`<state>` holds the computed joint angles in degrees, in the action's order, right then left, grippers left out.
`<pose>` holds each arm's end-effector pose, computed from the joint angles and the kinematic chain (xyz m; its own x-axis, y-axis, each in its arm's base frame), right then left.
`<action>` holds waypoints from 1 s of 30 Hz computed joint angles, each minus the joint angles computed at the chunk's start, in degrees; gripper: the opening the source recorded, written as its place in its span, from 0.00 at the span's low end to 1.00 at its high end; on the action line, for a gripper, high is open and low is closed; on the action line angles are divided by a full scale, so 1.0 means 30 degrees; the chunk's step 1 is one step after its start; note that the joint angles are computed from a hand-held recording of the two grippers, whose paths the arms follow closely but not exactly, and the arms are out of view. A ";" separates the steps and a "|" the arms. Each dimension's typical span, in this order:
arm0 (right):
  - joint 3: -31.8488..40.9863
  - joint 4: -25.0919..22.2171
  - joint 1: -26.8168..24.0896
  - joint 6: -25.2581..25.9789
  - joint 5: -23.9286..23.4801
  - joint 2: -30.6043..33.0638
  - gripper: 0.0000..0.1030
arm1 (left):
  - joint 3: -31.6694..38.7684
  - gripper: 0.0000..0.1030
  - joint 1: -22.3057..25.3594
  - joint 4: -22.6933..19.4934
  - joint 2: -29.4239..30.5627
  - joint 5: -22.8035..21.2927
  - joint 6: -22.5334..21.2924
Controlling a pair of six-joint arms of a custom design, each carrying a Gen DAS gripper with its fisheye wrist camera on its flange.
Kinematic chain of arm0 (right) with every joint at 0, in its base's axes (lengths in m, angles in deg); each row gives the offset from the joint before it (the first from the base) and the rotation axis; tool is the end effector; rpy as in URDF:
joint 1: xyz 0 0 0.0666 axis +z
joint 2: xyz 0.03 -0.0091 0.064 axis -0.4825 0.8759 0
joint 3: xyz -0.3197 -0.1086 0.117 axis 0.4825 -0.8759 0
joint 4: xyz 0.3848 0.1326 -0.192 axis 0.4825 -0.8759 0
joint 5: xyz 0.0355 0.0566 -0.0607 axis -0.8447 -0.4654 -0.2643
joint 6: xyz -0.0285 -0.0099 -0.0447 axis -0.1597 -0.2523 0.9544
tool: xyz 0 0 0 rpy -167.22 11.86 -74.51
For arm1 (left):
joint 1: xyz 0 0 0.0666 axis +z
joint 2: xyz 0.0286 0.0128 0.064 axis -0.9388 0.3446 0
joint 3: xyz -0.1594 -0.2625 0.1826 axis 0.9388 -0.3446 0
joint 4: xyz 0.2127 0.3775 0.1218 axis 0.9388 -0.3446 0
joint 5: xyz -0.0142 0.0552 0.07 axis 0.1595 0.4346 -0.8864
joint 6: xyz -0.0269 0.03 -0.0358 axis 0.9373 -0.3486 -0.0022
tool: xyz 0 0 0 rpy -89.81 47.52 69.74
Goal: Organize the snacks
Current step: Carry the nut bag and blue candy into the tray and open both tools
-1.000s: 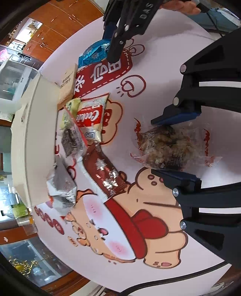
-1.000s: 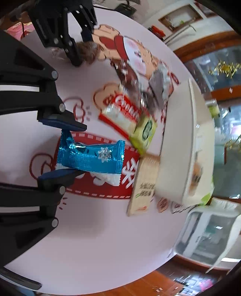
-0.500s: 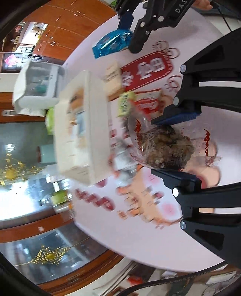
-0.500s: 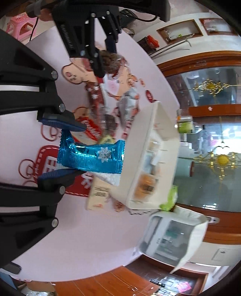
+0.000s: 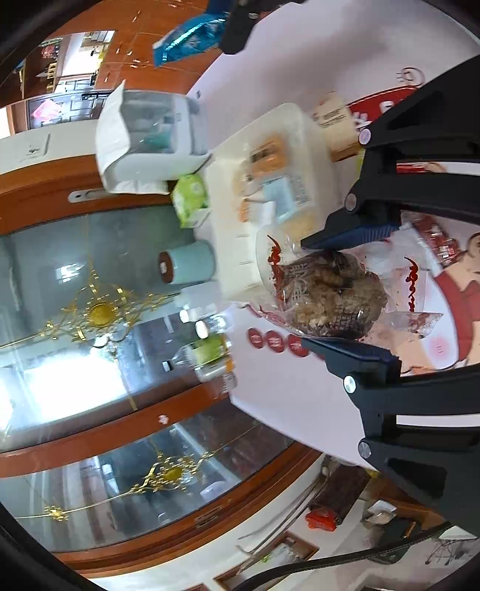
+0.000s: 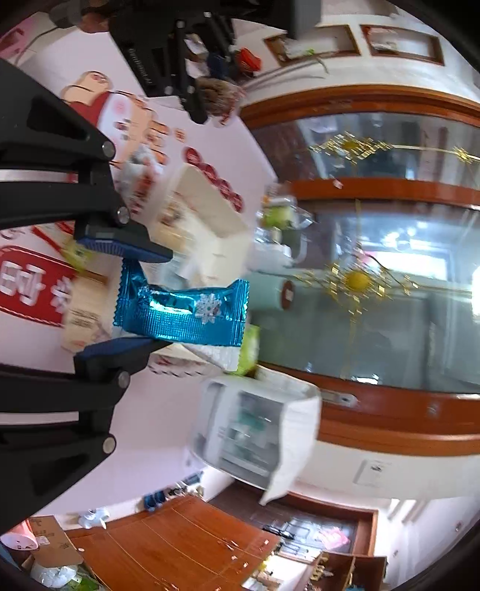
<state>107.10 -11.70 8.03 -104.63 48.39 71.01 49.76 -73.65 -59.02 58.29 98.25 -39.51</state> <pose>0.4348 0.2970 0.4861 -0.5961 0.0371 -0.8020 0.1999 0.9743 -0.1035 0.5418 -0.0418 0.4697 -0.5083 0.4465 -0.7364 0.4297 0.8725 0.2325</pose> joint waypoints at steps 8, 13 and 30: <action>0.3180 0.0372 -0.1847 0.0852 -0.0607 0.1758 0.38 | 0.4533 0.42 -0.1008 -0.0663 0.3164 -0.1143 0.1290; 0.4844 0.1011 -0.2902 0.1001 -0.1221 0.3000 0.38 | 0.7610 0.42 -0.1470 -0.1032 0.5579 -0.2036 0.2121; 0.7559 0.0840 -0.4920 0.0270 -0.4204 0.7068 0.38 | 1.2460 0.44 -0.2244 -0.1964 1.1036 -0.3701 0.3010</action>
<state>129.77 -9.18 -6.73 -103.82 35.78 92.21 87.14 -80.38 -64.91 91.40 87.14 -30.48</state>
